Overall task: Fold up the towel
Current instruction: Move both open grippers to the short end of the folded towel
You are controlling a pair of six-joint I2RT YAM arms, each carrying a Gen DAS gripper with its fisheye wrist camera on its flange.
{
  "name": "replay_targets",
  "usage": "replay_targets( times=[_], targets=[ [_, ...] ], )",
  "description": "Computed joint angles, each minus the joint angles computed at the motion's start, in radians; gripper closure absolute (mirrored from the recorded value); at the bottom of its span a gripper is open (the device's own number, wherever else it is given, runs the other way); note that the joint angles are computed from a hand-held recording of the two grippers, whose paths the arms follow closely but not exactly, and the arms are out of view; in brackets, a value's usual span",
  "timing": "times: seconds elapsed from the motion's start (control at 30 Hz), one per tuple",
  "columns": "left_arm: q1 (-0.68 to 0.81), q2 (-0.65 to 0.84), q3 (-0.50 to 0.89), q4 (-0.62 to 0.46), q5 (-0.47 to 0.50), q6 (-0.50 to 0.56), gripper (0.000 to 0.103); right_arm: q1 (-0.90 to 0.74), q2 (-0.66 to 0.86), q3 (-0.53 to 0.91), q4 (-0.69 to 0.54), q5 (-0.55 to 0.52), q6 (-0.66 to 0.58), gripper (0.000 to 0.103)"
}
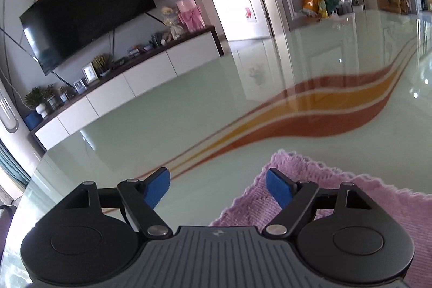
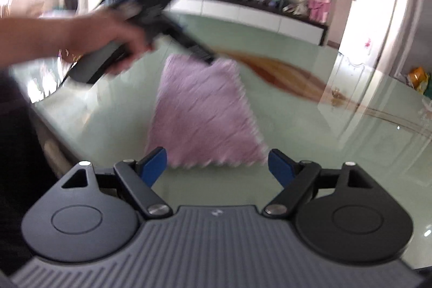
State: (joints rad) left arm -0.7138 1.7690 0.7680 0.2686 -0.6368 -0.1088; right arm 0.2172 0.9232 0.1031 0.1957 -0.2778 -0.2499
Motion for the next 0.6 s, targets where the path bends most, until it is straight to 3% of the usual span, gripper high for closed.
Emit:
replay_targets(
  times=[0.13,0.33,0.5,0.6],
  targets=[
    [-0.1,-0.168,-0.137,-0.066,-0.066,-0.121,0.018,-0.127,0.289,0.14,0.1,-0.129,-0.085,0.038],
    [-0.369,-0.245,-0.168,-0.276,-0.189,-0.402,0.018,-0.119,0.448,0.195,0.198,-0.064,-0.156,0.04],
    [-0.429,-0.157,-0.115,-0.299,-0.167,-0.409,0.018,-0.127,0.492,0.179,0.235,-0.027,-0.182,0.038],
    [-0.422,-0.155,-0.136,-0.285,-0.143,-0.392,0.017,-0.117,0.437,0.147,0.201,-0.019,-0.161,0.038]
  ],
)
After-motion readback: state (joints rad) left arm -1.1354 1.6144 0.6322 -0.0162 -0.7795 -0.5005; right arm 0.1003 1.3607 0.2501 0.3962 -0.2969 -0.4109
